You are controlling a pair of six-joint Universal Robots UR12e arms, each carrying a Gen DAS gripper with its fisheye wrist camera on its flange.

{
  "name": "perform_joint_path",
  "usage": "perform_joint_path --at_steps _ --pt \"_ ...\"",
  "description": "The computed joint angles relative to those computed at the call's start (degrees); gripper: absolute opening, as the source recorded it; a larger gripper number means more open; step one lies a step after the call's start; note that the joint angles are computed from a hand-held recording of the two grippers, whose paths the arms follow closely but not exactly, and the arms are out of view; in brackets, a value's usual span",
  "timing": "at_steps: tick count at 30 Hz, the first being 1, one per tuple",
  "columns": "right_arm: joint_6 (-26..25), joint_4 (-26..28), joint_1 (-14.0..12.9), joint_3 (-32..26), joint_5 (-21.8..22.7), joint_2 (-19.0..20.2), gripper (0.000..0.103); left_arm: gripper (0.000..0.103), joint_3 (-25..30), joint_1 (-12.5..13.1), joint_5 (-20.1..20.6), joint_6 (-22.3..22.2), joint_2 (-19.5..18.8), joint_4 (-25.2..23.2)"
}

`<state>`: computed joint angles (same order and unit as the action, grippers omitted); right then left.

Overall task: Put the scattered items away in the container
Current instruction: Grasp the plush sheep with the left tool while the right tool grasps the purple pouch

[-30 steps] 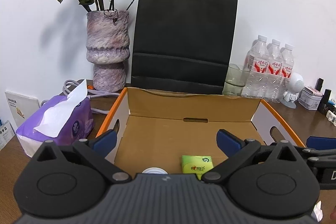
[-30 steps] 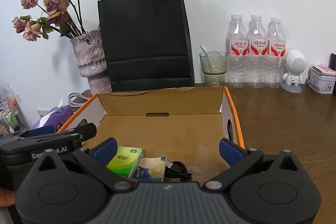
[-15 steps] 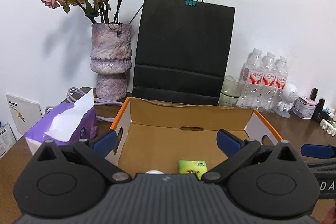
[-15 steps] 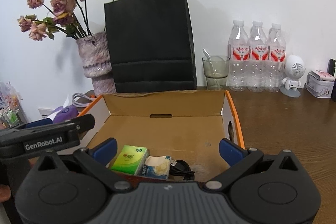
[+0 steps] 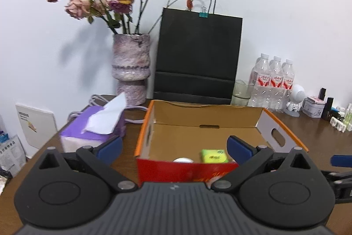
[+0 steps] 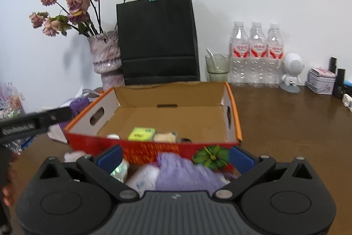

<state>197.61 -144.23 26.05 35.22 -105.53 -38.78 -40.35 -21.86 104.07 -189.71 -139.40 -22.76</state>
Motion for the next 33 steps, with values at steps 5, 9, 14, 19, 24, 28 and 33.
perform_joint_path --at_steps 5,9,14,19,24,28,33 --pt "-0.54 -2.78 0.34 8.55 -1.57 -4.52 0.103 0.103 -7.37 0.38 -0.58 1.05 3.94 2.88" --pt "0.15 -3.9 0.29 14.17 -1.66 -7.38 0.103 0.103 -12.05 0.56 -1.42 2.7 6.28 4.79" --pt "0.1 -5.72 0.48 19.73 -1.5 -9.91 0.103 0.103 -16.62 0.88 -2.99 4.45 8.55 5.58" --pt "-0.15 -6.18 0.72 21.76 -0.76 -10.59 0.103 0.103 -18.52 1.02 -3.77 6.06 9.36 4.52" --pt "0.44 -6.09 0.75 20.58 0.05 -9.73 0.103 0.103 -17.52 1.08 -4.39 4.82 8.71 2.49" --pt "0.35 -5.82 0.53 18.34 0.73 -8.48 0.103 0.103 -15.11 1.08 -4.88 4.56 7.38 0.48" --pt "1.63 -4.12 -0.33 13.9 1.88 -5.92 0.103 0.103 -8.7 1.04 -4.41 4.62 3.87 -6.38"
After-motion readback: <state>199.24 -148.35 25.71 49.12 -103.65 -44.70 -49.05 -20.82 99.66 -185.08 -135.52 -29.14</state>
